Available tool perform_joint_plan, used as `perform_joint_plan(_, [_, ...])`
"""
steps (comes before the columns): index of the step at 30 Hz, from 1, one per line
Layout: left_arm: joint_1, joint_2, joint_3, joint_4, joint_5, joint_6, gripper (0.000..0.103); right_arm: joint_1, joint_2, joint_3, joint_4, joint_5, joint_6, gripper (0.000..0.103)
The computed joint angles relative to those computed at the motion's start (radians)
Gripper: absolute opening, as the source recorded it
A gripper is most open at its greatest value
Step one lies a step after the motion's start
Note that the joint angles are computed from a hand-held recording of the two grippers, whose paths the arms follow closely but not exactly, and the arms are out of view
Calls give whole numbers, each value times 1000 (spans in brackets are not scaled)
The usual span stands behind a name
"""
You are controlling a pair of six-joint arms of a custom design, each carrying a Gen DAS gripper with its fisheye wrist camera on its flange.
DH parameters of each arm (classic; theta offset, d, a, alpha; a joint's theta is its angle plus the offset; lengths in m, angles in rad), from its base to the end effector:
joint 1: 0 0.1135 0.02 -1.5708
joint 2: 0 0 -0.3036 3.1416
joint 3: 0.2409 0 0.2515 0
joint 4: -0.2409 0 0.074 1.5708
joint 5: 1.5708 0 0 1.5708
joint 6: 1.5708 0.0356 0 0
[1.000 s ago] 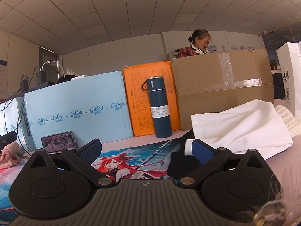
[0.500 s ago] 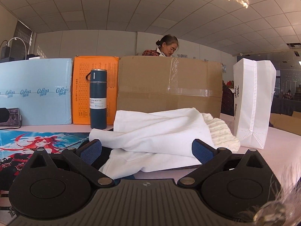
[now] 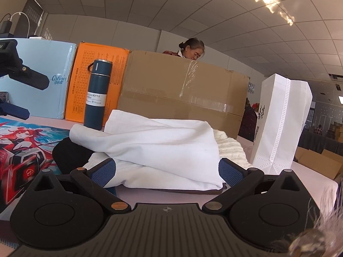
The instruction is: Fold clothes
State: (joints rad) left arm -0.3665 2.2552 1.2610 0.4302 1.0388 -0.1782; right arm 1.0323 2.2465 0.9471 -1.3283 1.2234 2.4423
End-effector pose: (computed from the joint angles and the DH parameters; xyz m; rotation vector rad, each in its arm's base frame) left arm 0.4308 -0.1982 0.1275 0.8282 1.9632 -1.4203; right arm 0.1611 0.2045 0.0888 0.5607 1.7133 -0.7666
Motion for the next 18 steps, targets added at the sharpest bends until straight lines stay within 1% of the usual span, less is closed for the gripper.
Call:
perform_joint_plan(1, [-5,28,53,-77,38,-12,103,-4,-4,-6,24,1,-40,103])
perform_joint_plan(3, [-12,84,141,-212,115,-18,103,-14,-21,-21,102,5,-170,103])
perform_joint_plan(5, [-19,119,188,-292,148,-13,103,-28,-17,-19,130,23,-252,103])
perform_joint_plan(6, [-22,131,198,-304,156,-15,103,-44,-15,-12,129,36,-281,103])
perform_joint_plan(8, [-22,142,194,-273,149,-46,103,-77,-13,0,137,64,-349,103])
perform_joint_plan(9, [-21,143,189,-259,135,-71,103,-102,-42,-15,218,85,-461,103])
perform_joint_plan(10, [-18,148,195,-264,135,-98,103,-127,-75,-33,314,103,-588,103])
perform_joint_plan(11, [-13,157,212,-284,148,-124,103,-152,-113,-58,437,117,-741,103])
perform_joint_plan(13, [-9,181,253,-336,186,-178,103,-197,-214,-152,841,118,-1211,103])
perform_joint_plan(14, [-7,194,275,-364,207,-205,103,-219,-253,-209,1073,111,-1458,103])
perform_joint_plan(15, [-9,200,289,-383,214,-218,103,-240,-277,-259,1283,94,-1675,103])
perform_joint_plan(16, [-14,199,293,-393,204,-214,103,-264,-286,-283,1413,72,-1805,103])
perform_joint_plan(18, [-28,195,298,-415,184,-202,103,-308,-298,-306,1572,24,-1961,103])
